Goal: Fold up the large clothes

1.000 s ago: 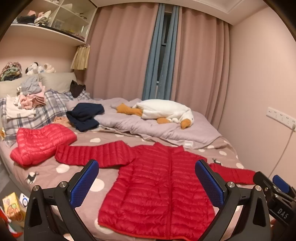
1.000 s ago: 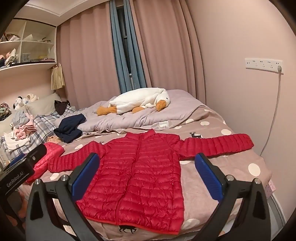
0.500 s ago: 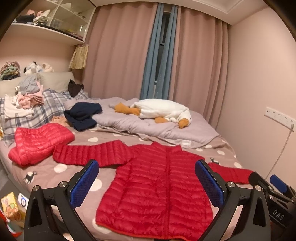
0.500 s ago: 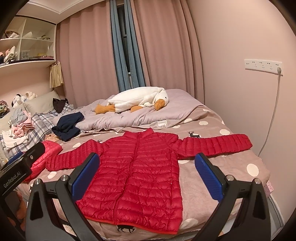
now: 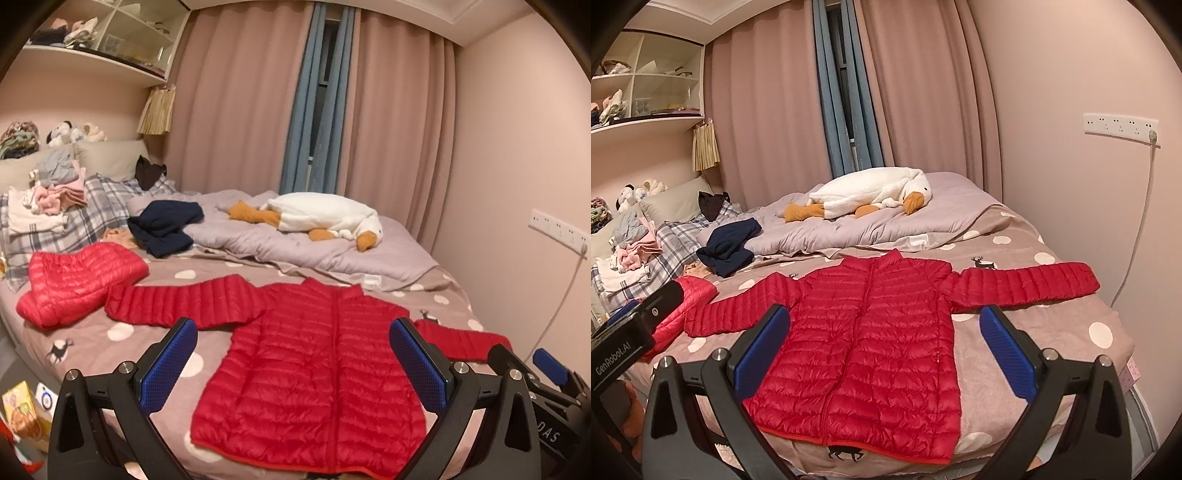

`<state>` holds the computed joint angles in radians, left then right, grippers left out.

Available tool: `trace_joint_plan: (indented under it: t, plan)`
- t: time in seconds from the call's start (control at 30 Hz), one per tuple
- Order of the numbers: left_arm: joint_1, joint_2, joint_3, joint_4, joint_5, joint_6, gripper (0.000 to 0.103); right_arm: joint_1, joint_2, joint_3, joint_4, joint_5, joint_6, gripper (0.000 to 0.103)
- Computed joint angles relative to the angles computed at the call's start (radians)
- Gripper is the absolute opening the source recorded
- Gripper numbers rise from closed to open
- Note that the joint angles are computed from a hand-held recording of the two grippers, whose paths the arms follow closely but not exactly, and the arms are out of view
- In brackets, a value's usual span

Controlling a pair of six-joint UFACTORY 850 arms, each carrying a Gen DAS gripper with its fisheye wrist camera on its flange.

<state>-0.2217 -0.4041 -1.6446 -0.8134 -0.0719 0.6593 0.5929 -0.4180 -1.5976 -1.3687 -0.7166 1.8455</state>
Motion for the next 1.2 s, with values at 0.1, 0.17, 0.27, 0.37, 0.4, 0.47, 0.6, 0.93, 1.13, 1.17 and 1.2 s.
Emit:
trace_joint_plan:
  t: [0.1, 0.17, 0.27, 0.37, 0.4, 0.47, 0.6, 0.93, 1.13, 1.17, 1.2]
  plan:
    - [-0.003, 0.001, 0.001, 0.142, 0.004, -0.14, 0.103, 0.003, 0.0, -0.001, -0.001, 0.004, -0.003, 0.103]
    - [-0.001, 0.004, 0.005, 0.078, 0.0, -0.077, 0.103, 0.0, 0.003, 0.005, 0.005, 0.023, -0.005, 0.103]
    - [0.001, 0.001, 0.001, 0.025, -0.01, -0.03, 0.103, -0.003, -0.005, -0.008, 0.032, 0.025, -0.027, 0.103]
    - [0.001, 0.002, 0.004, 0.056, -0.009, -0.058, 0.103, -0.002, -0.009, -0.012, 0.04, 0.014, -0.036, 0.103]
    - [0.001, 0.002, 0.002, 0.081, -0.011, -0.082, 0.103, -0.001, -0.007, -0.011, 0.04, 0.013, -0.036, 0.103]
    - [0.001, 0.0, -0.001, 0.135, -0.015, -0.136, 0.103, -0.002, -0.005, -0.008, 0.036, 0.018, -0.031, 0.103]
    - [0.002, 0.003, 0.001, 0.19, -0.019, -0.194, 0.103, -0.001, -0.003, -0.006, 0.033, 0.009, -0.032, 0.103]
    - [0.004, 0.011, 0.008, 0.058, -0.018, -0.065, 0.103, 0.008, 0.011, 0.008, 0.003, -0.003, -0.012, 0.103]
    - [0.005, 0.013, 0.01, 0.048, -0.019, -0.054, 0.103, 0.013, 0.011, 0.007, 0.003, -0.005, -0.019, 0.103]
    - [0.004, 0.013, 0.01, 0.066, -0.018, -0.072, 0.103, 0.013, 0.012, 0.008, 0.002, -0.003, -0.02, 0.103]
    - [0.004, 0.012, 0.009, 0.084, -0.018, -0.089, 0.103, 0.014, 0.012, 0.008, 0.002, -0.003, -0.022, 0.103]
